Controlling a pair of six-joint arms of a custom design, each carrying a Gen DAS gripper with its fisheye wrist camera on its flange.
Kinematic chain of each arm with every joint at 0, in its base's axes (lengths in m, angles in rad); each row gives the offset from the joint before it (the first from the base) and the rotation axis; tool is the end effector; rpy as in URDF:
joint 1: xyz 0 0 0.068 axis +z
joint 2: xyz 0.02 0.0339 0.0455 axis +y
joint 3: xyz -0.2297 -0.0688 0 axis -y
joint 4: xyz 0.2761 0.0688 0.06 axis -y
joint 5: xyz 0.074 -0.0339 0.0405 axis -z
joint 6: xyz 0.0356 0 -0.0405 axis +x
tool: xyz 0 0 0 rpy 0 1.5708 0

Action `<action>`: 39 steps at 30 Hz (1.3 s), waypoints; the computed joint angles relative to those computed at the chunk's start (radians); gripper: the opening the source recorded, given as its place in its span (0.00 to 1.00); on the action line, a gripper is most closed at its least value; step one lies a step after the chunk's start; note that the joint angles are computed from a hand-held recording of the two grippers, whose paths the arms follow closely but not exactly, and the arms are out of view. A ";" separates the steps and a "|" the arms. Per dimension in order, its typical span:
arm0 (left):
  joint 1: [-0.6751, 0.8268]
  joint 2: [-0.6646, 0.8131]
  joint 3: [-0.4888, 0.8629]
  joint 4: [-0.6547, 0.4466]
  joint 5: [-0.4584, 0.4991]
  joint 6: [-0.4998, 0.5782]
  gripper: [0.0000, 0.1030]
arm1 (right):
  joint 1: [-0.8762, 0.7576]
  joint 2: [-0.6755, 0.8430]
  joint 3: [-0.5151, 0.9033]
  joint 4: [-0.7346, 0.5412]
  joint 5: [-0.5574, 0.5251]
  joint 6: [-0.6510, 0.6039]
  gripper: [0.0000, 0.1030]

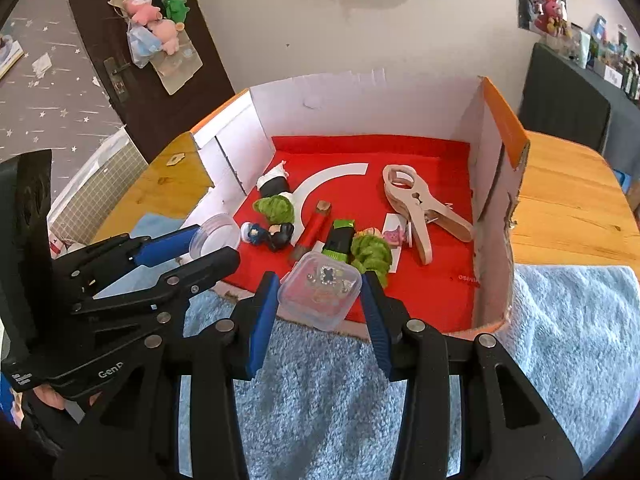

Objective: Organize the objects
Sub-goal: 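Carry round container with left gripper while right gripper carries square box into box, then lower round container and open left gripper while right gripper releases square box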

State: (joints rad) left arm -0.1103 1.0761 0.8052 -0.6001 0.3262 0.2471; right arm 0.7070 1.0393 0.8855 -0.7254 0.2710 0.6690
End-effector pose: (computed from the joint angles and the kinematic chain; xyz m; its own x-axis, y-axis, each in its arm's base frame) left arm 0.2596 -0.0402 0.2172 -0.6616 0.3064 -0.6845 0.4860 0.8703 -0.0802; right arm 0.1998 0.1582 0.2451 -0.7670 0.1307 -0.6282 -0.0259 0.9719 0.2338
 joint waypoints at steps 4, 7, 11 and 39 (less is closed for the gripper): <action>-0.001 0.060 0.024 -0.001 -0.001 0.005 0.41 | -0.036 0.033 0.003 0.026 -0.051 -0.014 0.39; -0.003 0.093 0.038 0.002 -0.003 0.008 0.40 | -0.062 0.065 0.011 0.040 -0.089 -0.026 0.39; -0.010 0.130 0.053 0.004 -0.016 0.013 0.41 | -0.094 0.115 0.026 0.055 -0.140 -0.044 0.39; -0.051 0.242 0.102 0.027 -0.064 0.012 0.41 | -0.163 0.224 0.062 0.043 -0.104 -0.080 0.39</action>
State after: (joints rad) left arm -0.1609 1.3184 0.9074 -0.5731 0.2625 0.2595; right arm 0.5444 1.2632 0.9471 -0.6820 0.1670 0.5892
